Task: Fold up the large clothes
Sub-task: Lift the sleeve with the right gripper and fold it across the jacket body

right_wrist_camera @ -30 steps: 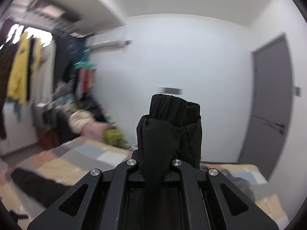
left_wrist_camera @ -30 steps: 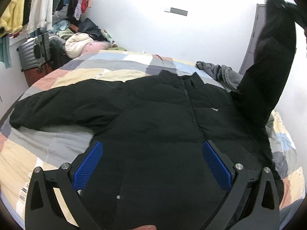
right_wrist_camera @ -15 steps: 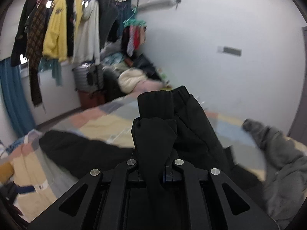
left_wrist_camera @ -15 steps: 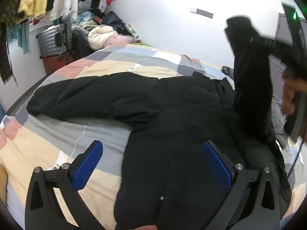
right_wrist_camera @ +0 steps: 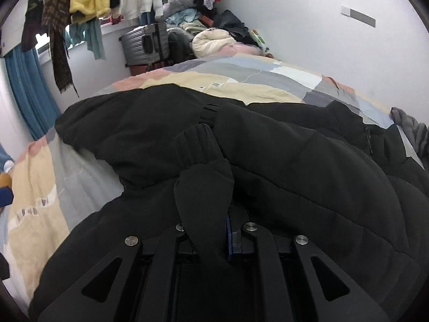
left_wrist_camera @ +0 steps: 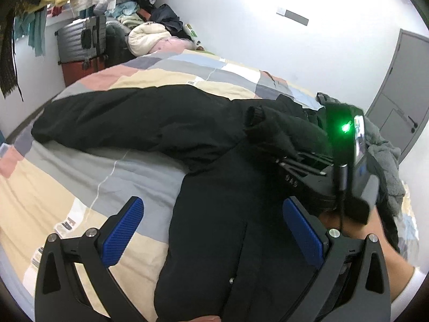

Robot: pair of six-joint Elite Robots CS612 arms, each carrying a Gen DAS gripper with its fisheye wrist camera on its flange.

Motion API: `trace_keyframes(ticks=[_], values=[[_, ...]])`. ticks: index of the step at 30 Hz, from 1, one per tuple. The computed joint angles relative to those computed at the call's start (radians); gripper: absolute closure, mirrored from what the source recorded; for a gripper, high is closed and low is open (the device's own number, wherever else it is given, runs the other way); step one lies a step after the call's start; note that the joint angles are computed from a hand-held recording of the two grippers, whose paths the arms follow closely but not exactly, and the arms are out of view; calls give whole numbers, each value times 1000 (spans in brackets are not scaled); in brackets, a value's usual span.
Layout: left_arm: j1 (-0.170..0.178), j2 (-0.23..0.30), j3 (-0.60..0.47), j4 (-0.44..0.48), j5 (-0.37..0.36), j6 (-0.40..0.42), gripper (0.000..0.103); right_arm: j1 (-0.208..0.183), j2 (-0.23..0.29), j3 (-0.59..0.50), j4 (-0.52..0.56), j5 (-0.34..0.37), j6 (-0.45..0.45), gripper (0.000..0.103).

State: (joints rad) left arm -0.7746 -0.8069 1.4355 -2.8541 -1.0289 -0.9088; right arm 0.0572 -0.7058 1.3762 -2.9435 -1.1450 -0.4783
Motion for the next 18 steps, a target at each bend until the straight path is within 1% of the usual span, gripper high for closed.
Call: trace_keyframes(ticks=[2,3,4,5,6,7,9,11,14,18], values=[[-1,0,-1,0,2,-1,0,-3,-8,4,-1,11,8,92],[-1,2,-5,8,4,-2,0,-7,-13,7,0,21,10,89],[-1,3,-7,11,3,-1,0,-10,-19,10,3,33,12,79],[-1,5,-10,10,2,2,0,-11,-18,12,2,42,12,74],[-3,6,-12,16,12,3,0,-18,-28,18,13,73,11,57],[-6,8,-18,42,31,-3,0,-21,-32,23,9,85,13,44],[-6,9,-21,52,26,-2,0,-23,-44,35,-1,88,4,43],[-7,10,-23,46,19,11,0,-31,-62,47,-7,106,2,43],[-14,9,-23,34,27,34,0,-46,-86,65,-56,110,22,43],[-18,12,-24,0,9,59,0,-75,-112,87,-154,124,105,43]])
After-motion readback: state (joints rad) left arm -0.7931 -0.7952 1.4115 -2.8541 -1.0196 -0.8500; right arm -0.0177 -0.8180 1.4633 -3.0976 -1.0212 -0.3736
